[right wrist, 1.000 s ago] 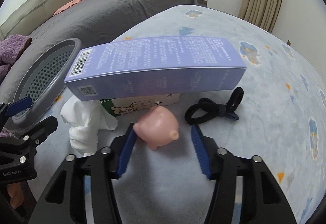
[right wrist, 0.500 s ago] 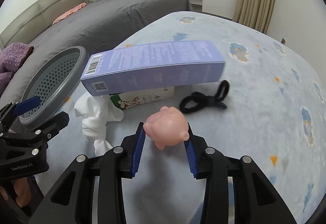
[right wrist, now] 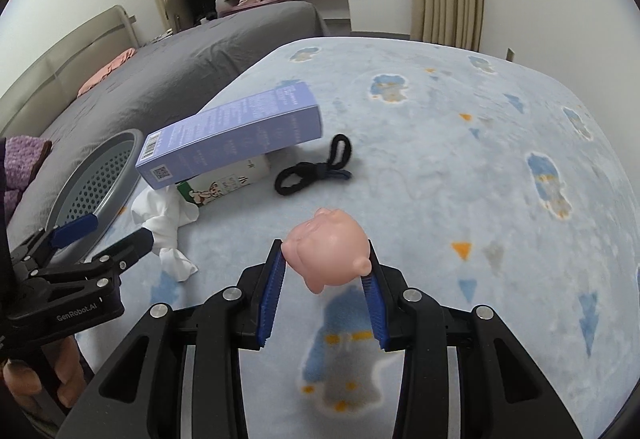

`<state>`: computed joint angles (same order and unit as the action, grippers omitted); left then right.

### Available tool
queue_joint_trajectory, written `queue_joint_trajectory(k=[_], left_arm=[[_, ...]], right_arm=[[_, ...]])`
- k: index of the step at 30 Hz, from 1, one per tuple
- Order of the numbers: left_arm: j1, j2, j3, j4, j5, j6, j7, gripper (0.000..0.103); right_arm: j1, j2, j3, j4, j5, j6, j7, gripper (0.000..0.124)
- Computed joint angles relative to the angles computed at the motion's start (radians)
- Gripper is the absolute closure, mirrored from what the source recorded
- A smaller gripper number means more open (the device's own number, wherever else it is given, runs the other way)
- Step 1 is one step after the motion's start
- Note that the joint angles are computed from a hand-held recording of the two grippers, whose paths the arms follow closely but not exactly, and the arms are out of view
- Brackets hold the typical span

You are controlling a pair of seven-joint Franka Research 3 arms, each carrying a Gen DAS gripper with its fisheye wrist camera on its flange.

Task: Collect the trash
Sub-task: 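Grasp the white knotted tissue with the left tool while the right tool holds the pig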

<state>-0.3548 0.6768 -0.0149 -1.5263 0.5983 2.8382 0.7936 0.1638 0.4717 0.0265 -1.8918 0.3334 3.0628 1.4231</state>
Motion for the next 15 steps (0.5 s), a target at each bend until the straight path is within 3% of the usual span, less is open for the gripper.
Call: queue_joint_trajectory(k=[9, 14, 15], left_arm=[[-0.01, 0.109, -0.019, 0.152, -0.056, -0.088, 0.027, 0.008], [0.009, 0.152, -0.052, 0.215, -0.103, -0.124, 0.083, 0.037], [0.006, 0.154, -0.047, 0.217, -0.105, -0.125, 0.084, 0.038]], right_arm=[[-0.101, -0.008, 0.099, -0.009, 0.086, 0.01, -0.087, 0.087], [-0.11, -0.005, 0.107, -0.004, 0.122, -0.01, -0.119, 0.087], [-0.108, -0.002, 0.105, -0.001, 0.126, -0.015, -0.122, 0.087]])
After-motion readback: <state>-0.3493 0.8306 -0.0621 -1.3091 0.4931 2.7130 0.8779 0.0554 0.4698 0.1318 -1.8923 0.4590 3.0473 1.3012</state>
